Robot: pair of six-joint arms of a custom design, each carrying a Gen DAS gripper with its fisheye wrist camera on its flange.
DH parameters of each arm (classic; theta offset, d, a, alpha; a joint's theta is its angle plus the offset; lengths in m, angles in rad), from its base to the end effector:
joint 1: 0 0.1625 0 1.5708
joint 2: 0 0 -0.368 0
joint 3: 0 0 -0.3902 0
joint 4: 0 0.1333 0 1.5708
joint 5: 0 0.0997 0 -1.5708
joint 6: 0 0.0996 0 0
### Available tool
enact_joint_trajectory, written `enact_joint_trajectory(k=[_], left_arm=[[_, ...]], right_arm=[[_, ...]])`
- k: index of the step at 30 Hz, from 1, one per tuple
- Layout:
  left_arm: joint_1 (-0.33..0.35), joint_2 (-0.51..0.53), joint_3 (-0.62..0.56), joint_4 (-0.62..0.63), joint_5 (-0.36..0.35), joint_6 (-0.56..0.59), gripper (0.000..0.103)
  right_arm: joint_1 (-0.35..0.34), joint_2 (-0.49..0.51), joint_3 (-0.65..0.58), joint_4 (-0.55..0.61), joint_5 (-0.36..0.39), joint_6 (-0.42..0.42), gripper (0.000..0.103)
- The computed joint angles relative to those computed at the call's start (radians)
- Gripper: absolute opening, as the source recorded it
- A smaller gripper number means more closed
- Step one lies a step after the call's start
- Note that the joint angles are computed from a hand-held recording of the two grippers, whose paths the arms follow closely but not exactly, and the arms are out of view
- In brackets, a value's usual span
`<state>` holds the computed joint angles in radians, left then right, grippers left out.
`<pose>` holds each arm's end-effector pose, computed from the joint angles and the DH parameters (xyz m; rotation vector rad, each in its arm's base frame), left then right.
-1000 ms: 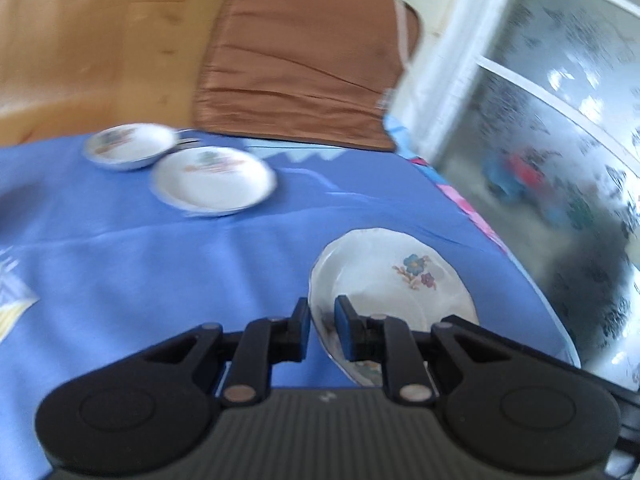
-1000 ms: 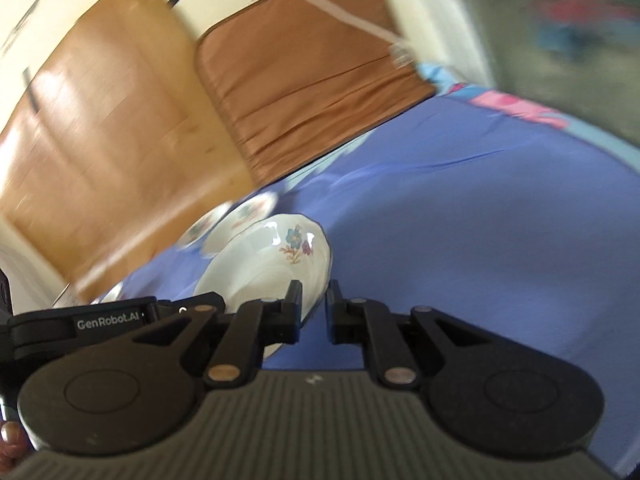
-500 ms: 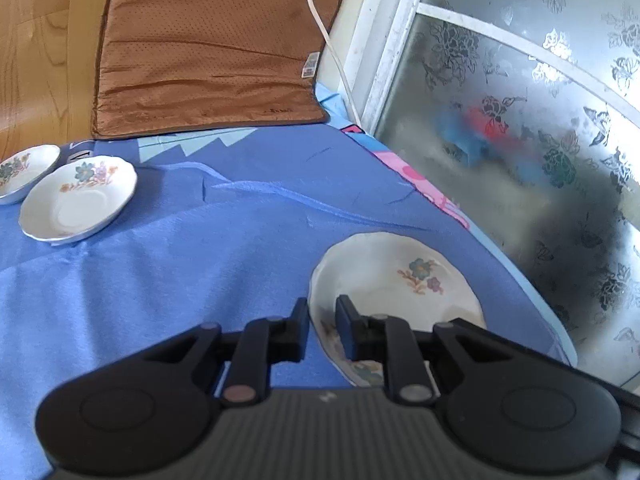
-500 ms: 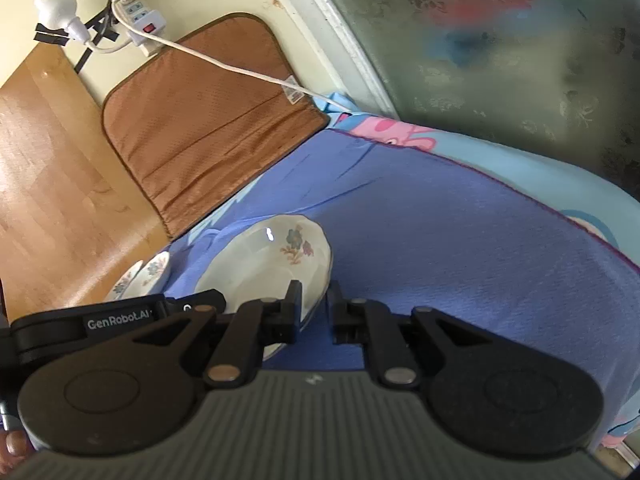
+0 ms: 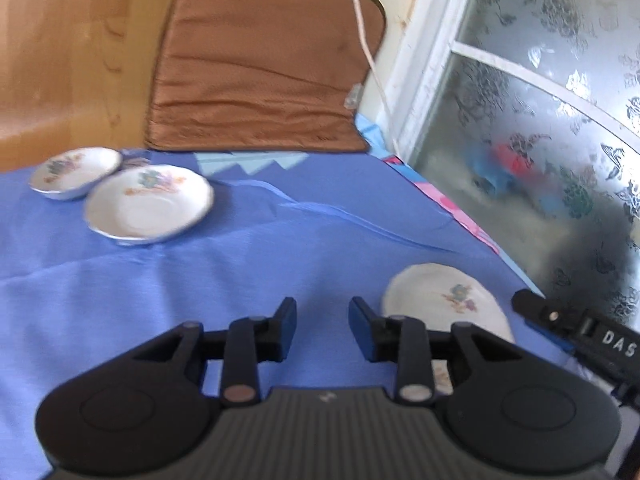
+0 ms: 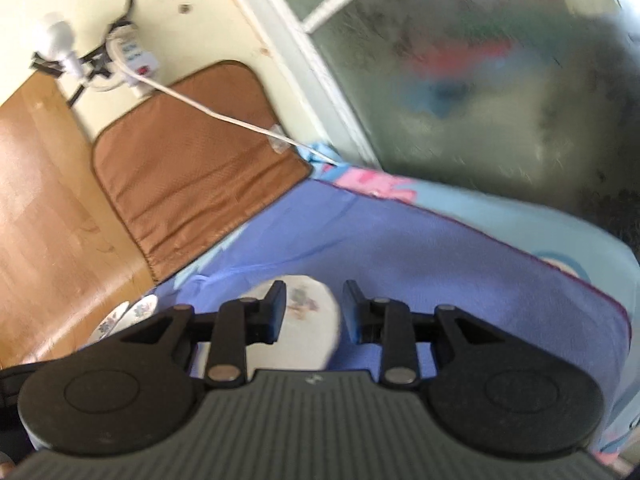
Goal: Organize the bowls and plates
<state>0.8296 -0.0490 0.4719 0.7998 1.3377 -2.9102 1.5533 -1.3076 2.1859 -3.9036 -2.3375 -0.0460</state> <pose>-0.3321 -0.5944 -0.1047 1.3240 2.6344 -0.5886 0.0567 -0.4287 0.3082 -0.6342 -1.8493 1.6132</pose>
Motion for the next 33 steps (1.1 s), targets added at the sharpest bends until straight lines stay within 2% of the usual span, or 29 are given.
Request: enact_joint_trajectory(k=[5,10,20,23,33], left_arm=[[0.028,-0.144,0.214,-0.168,-0.045,0.042,0.030],[0.066,-0.227,0.305,-0.271,-0.101,0.059,0.030],[0.138,-0.299,0.338,-0.360,-0.184,0.070,0.030],[0.152,-0.304,0.337,-0.378,-0.202,0.076,0.033],[0.187,-0.241,0.233,-0.308,-0.199,0.041,0.034]], right_arm=[[0.033,0.047,-0.032,0.017,0.039,-0.088,0.035],[0.053,0.087,-0.063,0.095,0.087,-0.131,0.034],[0.082,0.139,-0.127,0.257,0.132,-0.135,0.034],[0.092,0.166,-0.160,0.291,0.147,-0.149,0.034],[0.114,0.239,-0.219,0.353,0.161,-0.199,0.034]])
